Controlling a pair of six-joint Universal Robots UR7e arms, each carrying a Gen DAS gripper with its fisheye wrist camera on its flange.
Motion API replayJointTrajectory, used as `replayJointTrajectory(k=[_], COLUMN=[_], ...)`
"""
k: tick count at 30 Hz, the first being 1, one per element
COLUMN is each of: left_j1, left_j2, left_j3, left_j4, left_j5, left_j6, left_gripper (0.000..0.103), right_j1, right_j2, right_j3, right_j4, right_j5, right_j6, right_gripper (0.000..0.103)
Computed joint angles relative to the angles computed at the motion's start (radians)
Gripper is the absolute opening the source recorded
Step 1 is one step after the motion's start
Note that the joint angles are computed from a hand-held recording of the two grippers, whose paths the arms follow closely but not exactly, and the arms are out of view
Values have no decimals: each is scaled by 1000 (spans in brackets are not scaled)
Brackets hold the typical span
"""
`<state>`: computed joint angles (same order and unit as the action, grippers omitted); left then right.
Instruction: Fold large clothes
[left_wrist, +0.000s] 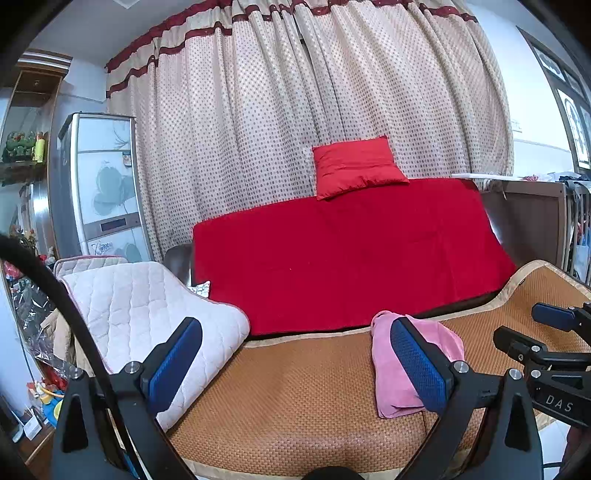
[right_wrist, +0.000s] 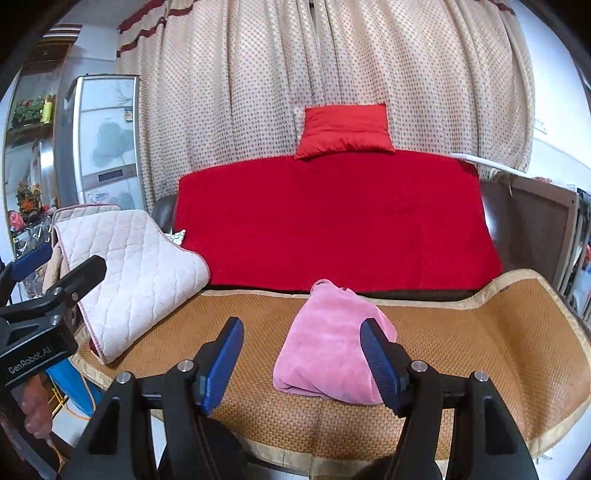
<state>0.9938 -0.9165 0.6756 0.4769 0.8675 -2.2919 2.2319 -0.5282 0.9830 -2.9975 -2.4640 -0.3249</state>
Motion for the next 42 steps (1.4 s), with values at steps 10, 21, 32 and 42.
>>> replayJointTrajectory(k=[10, 21, 32, 42], left_j1=[-2, -2, -1, 1], left_j2=[-8, 10, 18, 53], left_j3=[3, -4, -19, -41], left_j4=[-3, 30, 75, 146], left_j5=[-5, -20, -7, -23], left_j6=[1, -15, -41, -71], left_gripper=[102, 102, 102, 102], right_j1=[12, 12, 26, 26], right_j2=[1, 15, 103, 125], right_j3=[11, 6, -100, -122], right_j4=[-27, -9, -103, -139], right_j5=[-29, -109, -201, -250], right_j6=[-23, 14, -154, -212], right_gripper=[70, 71, 71, 71])
